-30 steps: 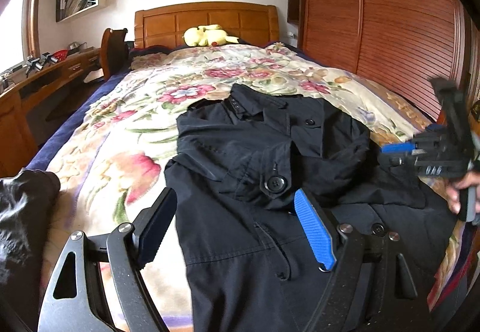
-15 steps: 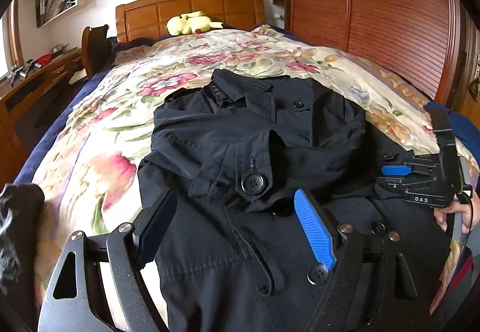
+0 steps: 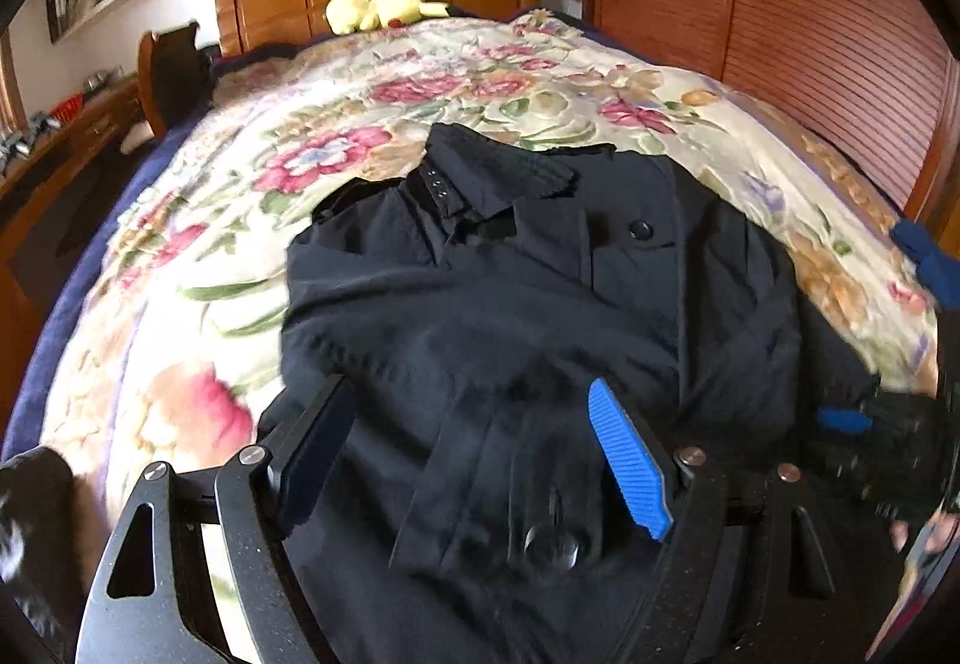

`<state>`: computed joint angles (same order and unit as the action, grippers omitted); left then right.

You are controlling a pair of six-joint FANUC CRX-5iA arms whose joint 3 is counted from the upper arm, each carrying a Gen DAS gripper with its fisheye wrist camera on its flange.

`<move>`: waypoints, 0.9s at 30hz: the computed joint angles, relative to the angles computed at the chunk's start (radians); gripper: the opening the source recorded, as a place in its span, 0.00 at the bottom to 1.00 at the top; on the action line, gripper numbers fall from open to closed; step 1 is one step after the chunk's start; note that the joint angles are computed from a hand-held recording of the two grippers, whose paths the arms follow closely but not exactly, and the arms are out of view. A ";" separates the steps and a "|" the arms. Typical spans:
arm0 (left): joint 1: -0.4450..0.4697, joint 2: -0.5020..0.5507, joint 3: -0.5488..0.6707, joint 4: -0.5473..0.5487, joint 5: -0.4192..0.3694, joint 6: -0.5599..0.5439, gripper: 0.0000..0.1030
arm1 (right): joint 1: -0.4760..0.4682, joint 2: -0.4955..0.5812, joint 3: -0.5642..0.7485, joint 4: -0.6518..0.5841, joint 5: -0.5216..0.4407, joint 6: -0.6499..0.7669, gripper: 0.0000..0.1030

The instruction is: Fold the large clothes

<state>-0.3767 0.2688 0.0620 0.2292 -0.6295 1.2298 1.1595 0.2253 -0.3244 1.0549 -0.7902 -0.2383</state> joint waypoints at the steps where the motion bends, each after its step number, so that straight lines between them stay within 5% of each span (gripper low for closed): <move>1: -0.001 0.023 0.035 -0.006 -0.027 0.013 0.79 | 0.000 0.001 0.002 0.000 -0.001 -0.001 0.38; 10: -0.031 0.167 0.238 -0.130 -0.256 0.116 0.78 | 0.001 0.003 0.002 0.008 0.000 -0.012 0.39; 18: -0.019 0.178 0.211 -0.094 -0.321 0.088 0.75 | 0.002 0.005 0.005 0.003 -0.003 -0.008 0.40; 24: -0.022 0.132 0.140 -0.064 -0.292 0.033 0.31 | 0.002 0.005 0.006 0.003 -0.004 -0.007 0.40; 26: -0.029 0.105 0.111 -0.085 -0.259 0.025 0.07 | 0.002 0.005 0.006 0.003 -0.004 -0.007 0.40; 27: -0.031 0.086 0.092 -0.093 -0.239 0.028 0.06 | 0.003 0.006 0.006 0.002 -0.005 -0.006 0.40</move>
<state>-0.4073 0.3548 0.1542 0.1359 -0.8683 1.2581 1.1621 0.2308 -0.3179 1.0567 -0.7953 -0.2443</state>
